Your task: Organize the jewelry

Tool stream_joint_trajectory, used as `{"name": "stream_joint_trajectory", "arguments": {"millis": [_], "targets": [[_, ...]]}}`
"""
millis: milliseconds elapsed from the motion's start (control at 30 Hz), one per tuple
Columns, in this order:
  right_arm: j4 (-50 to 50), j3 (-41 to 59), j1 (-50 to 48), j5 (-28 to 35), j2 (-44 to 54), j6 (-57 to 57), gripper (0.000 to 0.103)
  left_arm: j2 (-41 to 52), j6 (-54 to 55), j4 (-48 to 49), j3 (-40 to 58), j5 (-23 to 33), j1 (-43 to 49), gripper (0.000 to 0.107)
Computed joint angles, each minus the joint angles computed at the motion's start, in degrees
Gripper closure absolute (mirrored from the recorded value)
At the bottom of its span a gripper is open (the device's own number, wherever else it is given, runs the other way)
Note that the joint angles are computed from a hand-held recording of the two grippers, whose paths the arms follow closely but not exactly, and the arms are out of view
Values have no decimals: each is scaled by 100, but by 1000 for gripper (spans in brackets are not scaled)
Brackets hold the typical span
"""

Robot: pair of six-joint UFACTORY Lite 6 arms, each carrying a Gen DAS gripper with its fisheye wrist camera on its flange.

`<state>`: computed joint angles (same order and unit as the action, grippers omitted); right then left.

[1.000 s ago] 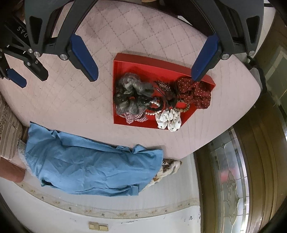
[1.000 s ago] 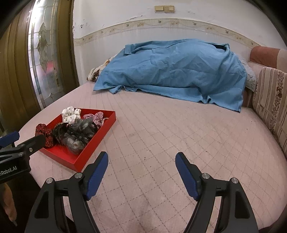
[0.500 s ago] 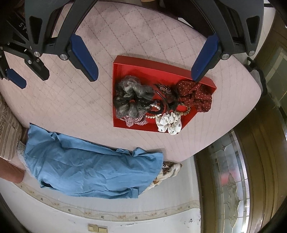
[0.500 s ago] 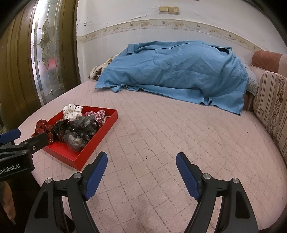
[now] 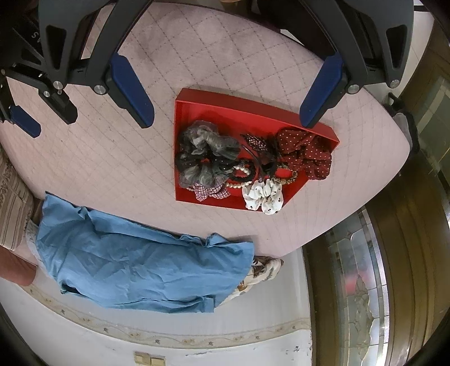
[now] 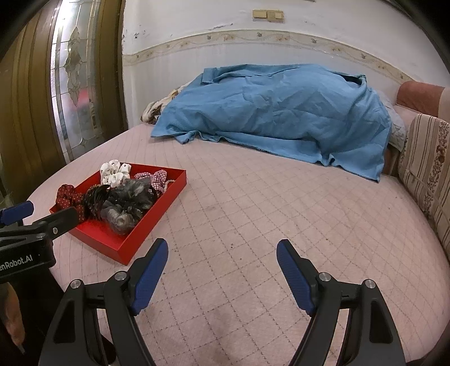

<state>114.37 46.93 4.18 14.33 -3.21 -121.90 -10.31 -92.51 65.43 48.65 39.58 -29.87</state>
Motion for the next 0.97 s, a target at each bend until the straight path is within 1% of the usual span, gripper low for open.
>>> {"name": "stream_joint_trajectory", "arguments": {"millis": [167, 567, 733, 800, 900, 967], "targets": [[281, -53, -34, 56, -49, -233, 19, -32, -71, 64, -25, 1, 10, 4], [52, -74, -57, 101, -107, -101, 19, -69, -174, 141, -56, 54, -17, 4], [31, -79, -57, 98, -117, -84, 19, -54, -44, 73, 4, -35, 45, 4], [-187, -53, -78, 114, -110, 143, 19, -9, 197, -41, 134, -185, 147, 4], [-591, 11, -145, 146, -106, 585, 16, 90, 288, 14, 347, -140, 153, 4], [-809, 50, -224, 194, -100, 813, 15, 224, 466, -58, 555, -217, 162, 4]]}}
